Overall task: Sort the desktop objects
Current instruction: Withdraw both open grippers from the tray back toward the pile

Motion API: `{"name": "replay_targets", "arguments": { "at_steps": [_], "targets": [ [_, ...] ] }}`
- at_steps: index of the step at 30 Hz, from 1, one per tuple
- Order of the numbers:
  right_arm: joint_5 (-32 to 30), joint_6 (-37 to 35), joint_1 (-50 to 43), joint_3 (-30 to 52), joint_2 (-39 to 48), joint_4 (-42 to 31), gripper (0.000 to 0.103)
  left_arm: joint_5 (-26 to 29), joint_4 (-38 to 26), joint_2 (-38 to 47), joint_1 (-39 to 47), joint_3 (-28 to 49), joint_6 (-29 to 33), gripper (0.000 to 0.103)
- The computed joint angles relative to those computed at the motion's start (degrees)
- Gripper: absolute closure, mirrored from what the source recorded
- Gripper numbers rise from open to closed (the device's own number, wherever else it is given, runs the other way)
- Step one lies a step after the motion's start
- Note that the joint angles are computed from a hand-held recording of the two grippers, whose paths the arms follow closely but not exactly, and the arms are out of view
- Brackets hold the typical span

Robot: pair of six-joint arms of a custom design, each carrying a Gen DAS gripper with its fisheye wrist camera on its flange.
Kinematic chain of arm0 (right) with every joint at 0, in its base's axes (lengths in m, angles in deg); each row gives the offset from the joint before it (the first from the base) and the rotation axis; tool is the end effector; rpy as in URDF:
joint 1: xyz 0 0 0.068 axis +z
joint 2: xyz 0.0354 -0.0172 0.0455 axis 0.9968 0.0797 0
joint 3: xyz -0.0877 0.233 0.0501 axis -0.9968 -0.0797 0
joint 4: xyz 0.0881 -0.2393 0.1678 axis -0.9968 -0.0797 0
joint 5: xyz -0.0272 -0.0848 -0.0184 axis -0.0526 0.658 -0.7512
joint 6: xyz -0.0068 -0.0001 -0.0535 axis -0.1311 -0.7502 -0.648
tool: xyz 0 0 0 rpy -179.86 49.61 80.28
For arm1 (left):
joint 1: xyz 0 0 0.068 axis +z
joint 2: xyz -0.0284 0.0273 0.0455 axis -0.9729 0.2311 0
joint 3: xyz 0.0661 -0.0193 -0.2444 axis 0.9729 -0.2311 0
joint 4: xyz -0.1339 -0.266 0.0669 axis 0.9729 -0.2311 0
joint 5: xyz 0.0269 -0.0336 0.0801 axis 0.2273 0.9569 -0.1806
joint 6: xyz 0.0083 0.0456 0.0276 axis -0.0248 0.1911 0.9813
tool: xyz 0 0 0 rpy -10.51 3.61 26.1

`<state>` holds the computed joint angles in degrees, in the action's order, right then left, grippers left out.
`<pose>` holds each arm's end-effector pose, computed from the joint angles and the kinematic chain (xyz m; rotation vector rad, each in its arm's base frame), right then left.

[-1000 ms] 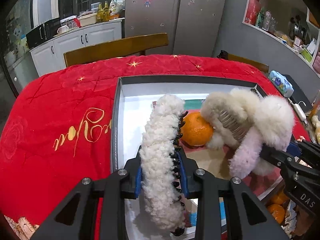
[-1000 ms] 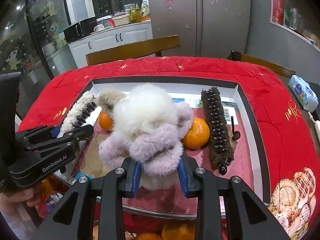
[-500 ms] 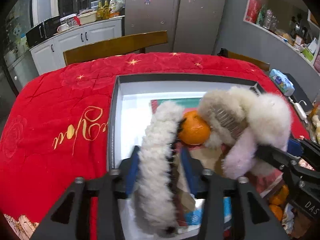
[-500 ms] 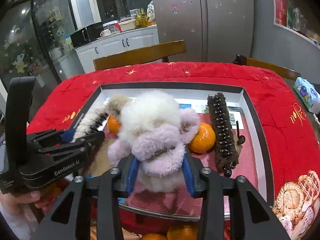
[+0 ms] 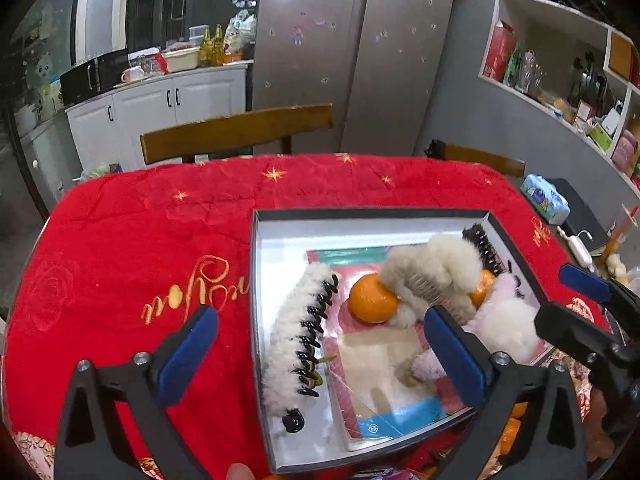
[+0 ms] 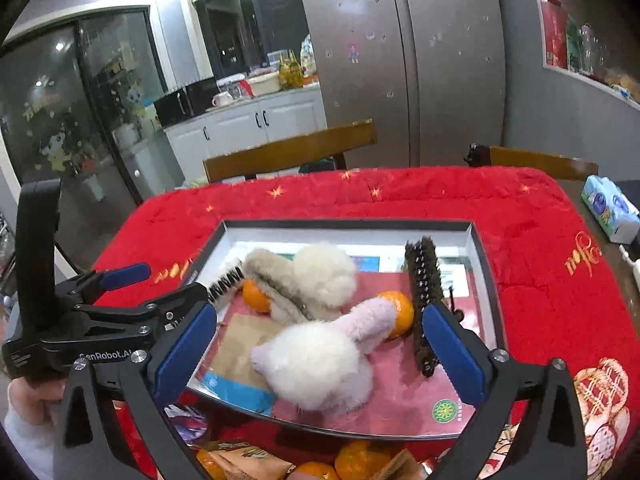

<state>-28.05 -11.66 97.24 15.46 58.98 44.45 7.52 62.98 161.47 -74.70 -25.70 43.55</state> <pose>0.3068 0.0748 0.2270 -0.4345 2.2318 0.4265 0.3026 0.0081 0.1669 -0.1524 2.3454 -0.1175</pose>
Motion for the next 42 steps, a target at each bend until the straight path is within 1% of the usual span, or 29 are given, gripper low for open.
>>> {"name": "replay_targets", "arguments": {
  "at_steps": [5, 10, 13, 15, 17, 20, 25, 27, 30, 31, 34, 37, 38, 39, 40, 41, 42],
  "targets": [
    [-1.96, 0.69, -0.85, -0.04, -3.62, -1.29, 0.000, -0.33, -1.79, -5.13, 0.29, -0.48, 0.29, 0.000],
    [-3.53, 1.21, -1.58, -1.28, -10.06, -3.17, 0.000, -1.96, -6.08, -13.71, -1.09, -1.66, 0.17, 0.000],
    [-3.48, 1.49, -2.29, -1.81, -15.12, -5.47, 0.000, -3.73, -10.64, -20.13, -2.57, -1.98, -0.27, 0.000],
    [-3.44, 1.39, -2.78, -2.10, -18.30, -7.07, 0.000, -5.75, -13.64, -27.44, -4.55, -3.15, -0.22, 0.000],
    [-3.72, 1.05, -3.59, -2.32, -21.44, -8.93, 0.000, -6.44, -16.63, -33.08, -6.04, -3.26, -0.29, 0.000],
    [-5.83, 0.30, -6.17, -2.89, -26.88, -11.85, 0.000, -7.89, -21.66, -41.20, -8.96, -3.15, -0.71, 0.000],
    [-10.59, -3.21, -13.52, -4.56, -36.49, -18.09, 0.000, -15.87, -29.30, -49.73, -15.98, -1.80, -1.77, 0.000],
    [-13.66, -5.12, -17.96, -5.31, -39.89, -20.53, 0.000, -19.14, -32.42, -52.84, -19.60, -1.41, -3.10, 0.000],
    [-18.37, -7.71, -24.68, -6.04, -43.92, -23.84, 0.000, -26.91, -37.87, -57.06, -26.80, -0.91, -5.67, 0.000],
    [-19.43, -8.28, -26.09, -6.13, -44.67, -24.65, 0.000, -30.59, -39.90, -57.96, -29.96, -0.65, -7.11, 0.000],
    [-22.89, -9.61, -30.38, -6.06, -46.37, -27.03, 0.000, -37.78, -44.42, -60.56, -37.28, -0.08, -11.33, 0.000],
    [-26.31, -10.99, -33.76, -6.31, -48.12, -29.38, 0.000, -45.26, -49.83, -62.36, -45.69, 0.39, -17.83, 0.000],
    [-27.56, -11.67, -35.07, -6.42, -48.75, -30.35, 0.000, -48.34, -52.23, -62.70, -49.41, 0.61, -20.82, 0.000],
    [-28.99, -12.65, -36.84, -6.59, -49.60, -31.63, 0.000, -52.22, -55.77, -62.98, -54.74, 1.00, -25.47, 0.000],
    [-30.13, -13.56, -38.31, -6.70, -50.28, -32.74, 0.000, -53.52, -57.43, -63.26, -57.19, 1.06, -27.73, 0.000],
    [-31.45, -14.64, -40.13, -7.00, -51.12, -33.90, 0.000, -56.39, -61.34, -63.08, -62.22, 1.46, -32.91, 0.000],
    [-33.27, -16.14, -42.64, -7.44, -52.09, -35.53, 0.000, -59.46, -65.92, -62.37, -67.44, 1.74, -39.51, 0.000]
  ]
}}
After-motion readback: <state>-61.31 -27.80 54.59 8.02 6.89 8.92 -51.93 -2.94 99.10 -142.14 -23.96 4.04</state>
